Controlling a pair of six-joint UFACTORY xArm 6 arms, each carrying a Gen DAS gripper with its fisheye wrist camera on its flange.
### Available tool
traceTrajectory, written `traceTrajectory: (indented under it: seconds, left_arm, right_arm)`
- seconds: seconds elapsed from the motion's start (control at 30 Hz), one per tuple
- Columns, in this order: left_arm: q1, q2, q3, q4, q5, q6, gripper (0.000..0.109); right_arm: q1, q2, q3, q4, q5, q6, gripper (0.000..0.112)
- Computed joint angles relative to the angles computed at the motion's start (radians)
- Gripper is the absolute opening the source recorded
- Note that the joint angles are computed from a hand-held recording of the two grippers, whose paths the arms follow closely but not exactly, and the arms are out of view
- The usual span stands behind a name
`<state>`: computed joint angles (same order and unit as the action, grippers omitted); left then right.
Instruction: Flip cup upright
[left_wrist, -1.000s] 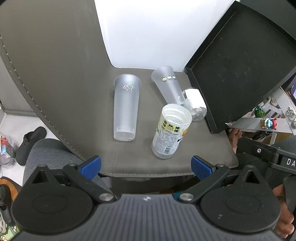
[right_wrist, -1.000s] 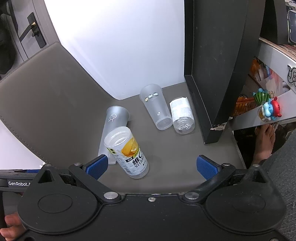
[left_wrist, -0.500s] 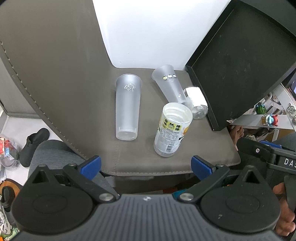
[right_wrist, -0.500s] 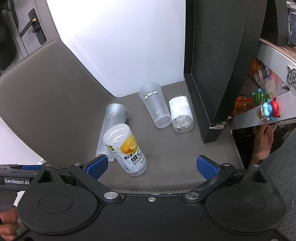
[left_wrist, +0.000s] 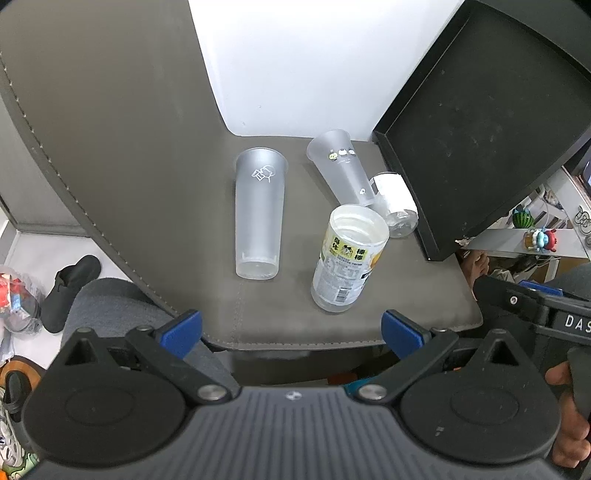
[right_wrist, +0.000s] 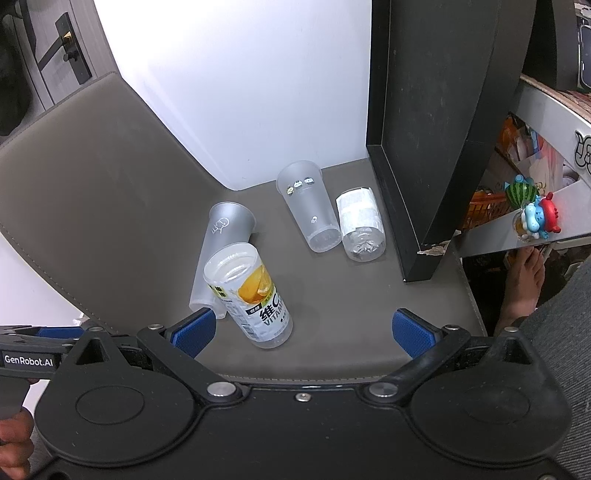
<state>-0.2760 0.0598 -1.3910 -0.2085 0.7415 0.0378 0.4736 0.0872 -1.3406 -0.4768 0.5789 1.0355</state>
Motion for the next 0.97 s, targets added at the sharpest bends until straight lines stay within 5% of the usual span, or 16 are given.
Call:
traceTrajectory:
  seconds: [0.97]
  left_arm:
    - [0.004,-0.02,0.034,-0.031,-0.032,0.046,0.103]
  right_arm:
    - [0.004,0.008,-0.009,-0.002,0.024,-0.018,0.103]
